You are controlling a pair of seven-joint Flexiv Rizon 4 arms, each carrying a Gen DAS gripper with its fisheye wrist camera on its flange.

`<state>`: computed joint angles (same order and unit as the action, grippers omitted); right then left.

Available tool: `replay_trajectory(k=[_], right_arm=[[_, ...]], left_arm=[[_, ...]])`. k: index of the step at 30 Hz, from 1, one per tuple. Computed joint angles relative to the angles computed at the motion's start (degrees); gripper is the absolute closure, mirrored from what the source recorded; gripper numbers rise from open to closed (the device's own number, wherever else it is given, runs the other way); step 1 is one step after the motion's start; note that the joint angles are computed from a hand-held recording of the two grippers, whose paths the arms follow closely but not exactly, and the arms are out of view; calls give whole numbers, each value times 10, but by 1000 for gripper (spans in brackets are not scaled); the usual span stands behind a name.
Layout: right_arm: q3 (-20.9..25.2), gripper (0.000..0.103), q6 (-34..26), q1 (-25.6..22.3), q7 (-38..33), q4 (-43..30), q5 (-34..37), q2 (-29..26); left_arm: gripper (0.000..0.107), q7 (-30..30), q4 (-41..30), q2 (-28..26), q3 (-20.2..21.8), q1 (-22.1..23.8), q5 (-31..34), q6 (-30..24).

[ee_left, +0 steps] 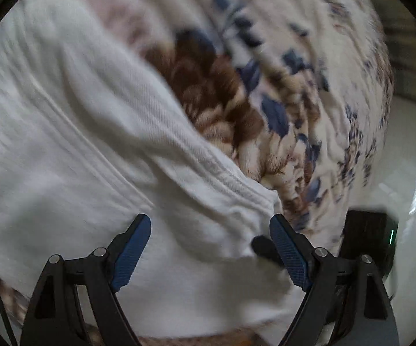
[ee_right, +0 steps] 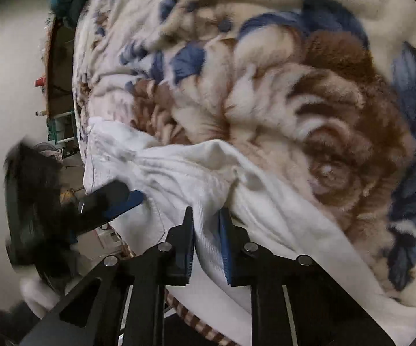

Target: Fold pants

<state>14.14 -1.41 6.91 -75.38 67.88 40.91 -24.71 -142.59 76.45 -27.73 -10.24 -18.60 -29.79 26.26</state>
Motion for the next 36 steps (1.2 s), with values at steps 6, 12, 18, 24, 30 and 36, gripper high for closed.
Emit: replay_trajectory(k=[6, 12, 18, 24, 30, 36], right_arm=[[2, 94, 52, 16, -77, 51, -25, 67], [-4, 94, 23, 20, -131, 55, -10, 87], [-21, 77, -21, -20, -90, 58, 72, 72], [-23, 47, 4, -80, -19, 92, 206, 42], [2, 47, -2, -98, -11, 88, 270, -12], [26, 47, 19, -96, -8, 88, 293, -49]], left_arm=[[23, -29, -4, -21, -23, 4, -68, 4], [38, -82, -78, -53, -6, -20, -6, -43], [77, -73, -76, -41, 5, -28, 41, -67], [77, -67, -62, -33, 4, -25, 40, -52], [77, -60, -76, -37, 5, -27, 52, -55], [65, -59, -107, -26, 24, -37, 112, -89]])
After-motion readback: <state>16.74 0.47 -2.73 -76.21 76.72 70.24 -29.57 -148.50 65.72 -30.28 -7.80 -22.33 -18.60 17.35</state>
